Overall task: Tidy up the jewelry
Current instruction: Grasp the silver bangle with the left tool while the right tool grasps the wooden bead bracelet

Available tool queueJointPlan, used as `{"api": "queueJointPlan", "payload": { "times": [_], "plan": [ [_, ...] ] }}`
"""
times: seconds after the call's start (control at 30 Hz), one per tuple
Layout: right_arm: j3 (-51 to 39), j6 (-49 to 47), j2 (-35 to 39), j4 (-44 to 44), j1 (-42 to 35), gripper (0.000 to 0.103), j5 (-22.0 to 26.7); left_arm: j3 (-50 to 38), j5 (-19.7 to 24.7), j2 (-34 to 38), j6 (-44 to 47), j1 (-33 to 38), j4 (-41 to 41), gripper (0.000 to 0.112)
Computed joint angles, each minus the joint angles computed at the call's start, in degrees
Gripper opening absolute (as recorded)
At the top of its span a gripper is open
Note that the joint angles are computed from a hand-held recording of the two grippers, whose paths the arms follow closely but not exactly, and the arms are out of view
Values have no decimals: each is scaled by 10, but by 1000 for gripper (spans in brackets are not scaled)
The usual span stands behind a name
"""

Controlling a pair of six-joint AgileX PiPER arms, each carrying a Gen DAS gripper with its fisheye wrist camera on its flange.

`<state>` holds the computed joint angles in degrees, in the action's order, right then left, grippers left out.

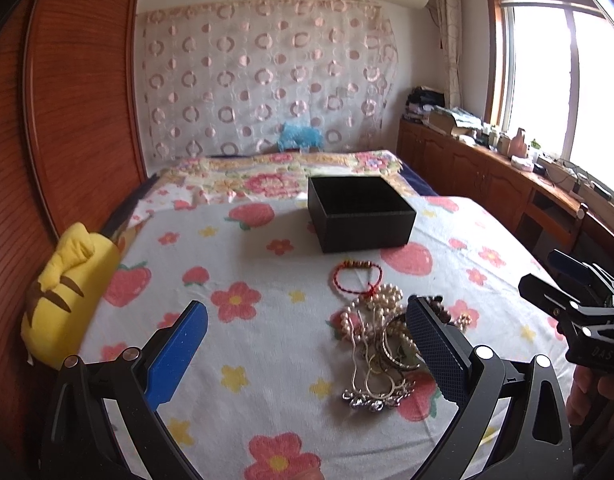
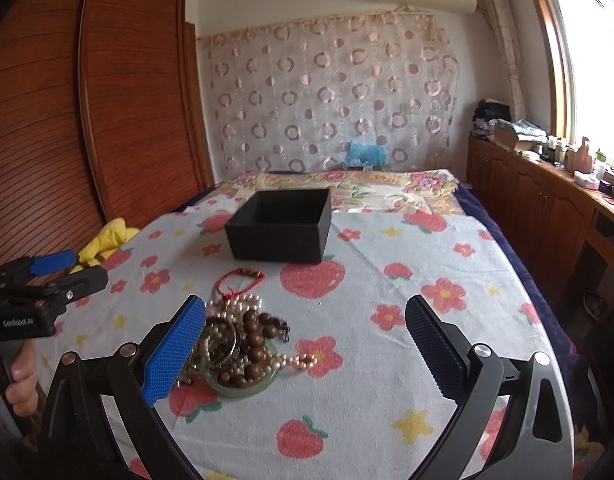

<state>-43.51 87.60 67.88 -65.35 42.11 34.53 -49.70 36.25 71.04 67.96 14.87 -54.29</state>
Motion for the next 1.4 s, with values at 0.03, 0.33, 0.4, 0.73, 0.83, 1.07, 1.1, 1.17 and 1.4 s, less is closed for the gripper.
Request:
{"api": "queueJointPlan", "payload": {
  "times": [0.03,0.33,0.4,0.73,0.83,1.07,1.1,1.17,1.4],
  "plan": [
    [2,-5,2,4,-4,100,-9,-2,5,7,4,2,-1,96],
    [14,-82,23,71,-30,90,-65,-14,29,51,25,-9,9,96],
    [15,-104,29,89,-39,89,-75,-21,39,65,24,-18,18,96],
    [30,-215,39,183,-79,78,-124,-75,78,141,-16,-79,73,56],
    [33,-227,40,196,-85,78,-129,-94,87,159,-30,-92,90,45],
    [33,-245,44,212,-93,78,-134,-129,85,195,-57,-129,128,28],
    [34,-241,44,208,-92,78,-134,-132,86,196,-58,-131,133,23],
    [32,-251,45,216,-97,78,-137,-134,83,198,-59,-137,139,21],
    [10,-312,54,265,-103,78,-135,-120,69,175,-40,-142,136,0]
  ]
}}
